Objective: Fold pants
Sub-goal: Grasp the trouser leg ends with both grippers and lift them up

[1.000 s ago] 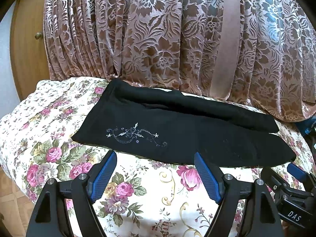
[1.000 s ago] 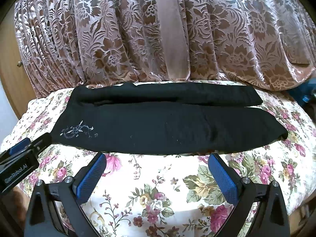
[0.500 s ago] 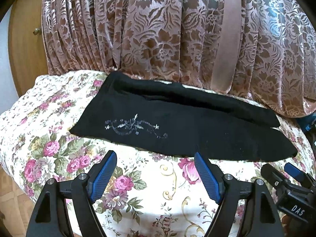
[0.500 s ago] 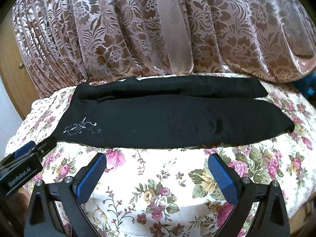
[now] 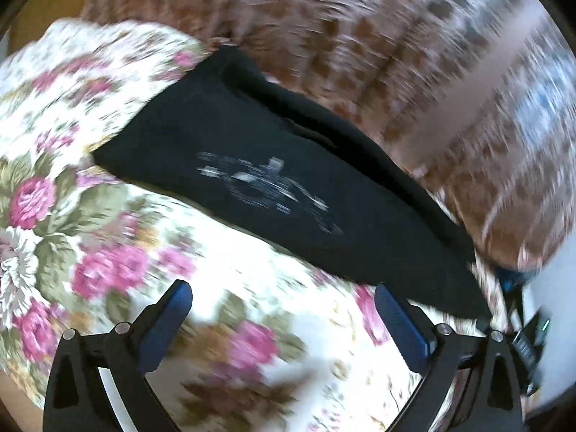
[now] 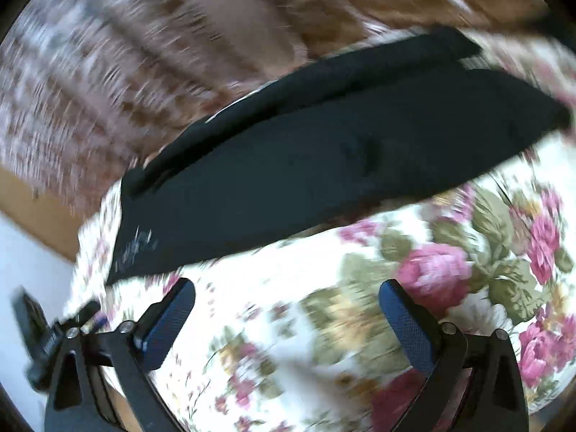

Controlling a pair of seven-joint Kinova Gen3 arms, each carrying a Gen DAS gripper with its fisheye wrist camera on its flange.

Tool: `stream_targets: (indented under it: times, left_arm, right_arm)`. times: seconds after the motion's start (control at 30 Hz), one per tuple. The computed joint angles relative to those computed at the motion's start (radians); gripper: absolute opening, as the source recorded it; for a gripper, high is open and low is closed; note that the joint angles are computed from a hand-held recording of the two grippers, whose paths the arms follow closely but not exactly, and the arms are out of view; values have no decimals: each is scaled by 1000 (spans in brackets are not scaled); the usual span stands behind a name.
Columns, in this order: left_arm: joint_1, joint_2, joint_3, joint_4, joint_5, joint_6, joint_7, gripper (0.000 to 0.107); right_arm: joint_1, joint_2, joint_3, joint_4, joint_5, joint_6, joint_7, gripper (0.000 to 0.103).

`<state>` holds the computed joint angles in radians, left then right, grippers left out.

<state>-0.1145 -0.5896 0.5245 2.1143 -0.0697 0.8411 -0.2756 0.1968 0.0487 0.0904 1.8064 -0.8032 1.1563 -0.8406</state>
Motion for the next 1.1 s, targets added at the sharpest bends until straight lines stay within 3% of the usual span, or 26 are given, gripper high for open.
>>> stream_targets:
  times: [0.2,0.37,0.43,0.57,0.67,0.73,0.77,0.87,1.1]
  left_arm:
    - [-11,-22,-151,54,-10,13,-46,103]
    - [-28,-8,-270,93,-1,-19,-83,101]
    - [-26,-8,-327,119,24,-60,-99,86]
    - [-43,41,-411,155,71,-132,-130,66]
    - [-58,70,-447,164,103,-168,-139,43]
    - [-40,79,-492,177,139,-202,-175,17]
    - [-36,71,-495,182,145,-210,-185,15]
    - [-75,47,-432,158,105,-180,-185,7]
    - [-129,-75,-367,111,68,-82,-160,5]
  right_arm:
    - [101,183,8,-82,-91,59,-79,72]
    - [138,255,-60,-121,-145,63,-78,69]
    - [134,275,-79,-133,-155,54,-85,69]
    - [116,312,-117,-161,-188,36,-103,69]
    - [89,328,-138,-184,-179,7,-120,69]
    - [74,329,-147,-195,-166,-13,-129,68]
    - [73,332,-150,-200,-161,-15,-129,59]
    - [53,345,-151,-238,-103,-18,-171,8]
    - [94,314,-170,-239,-115,15,-94,6]
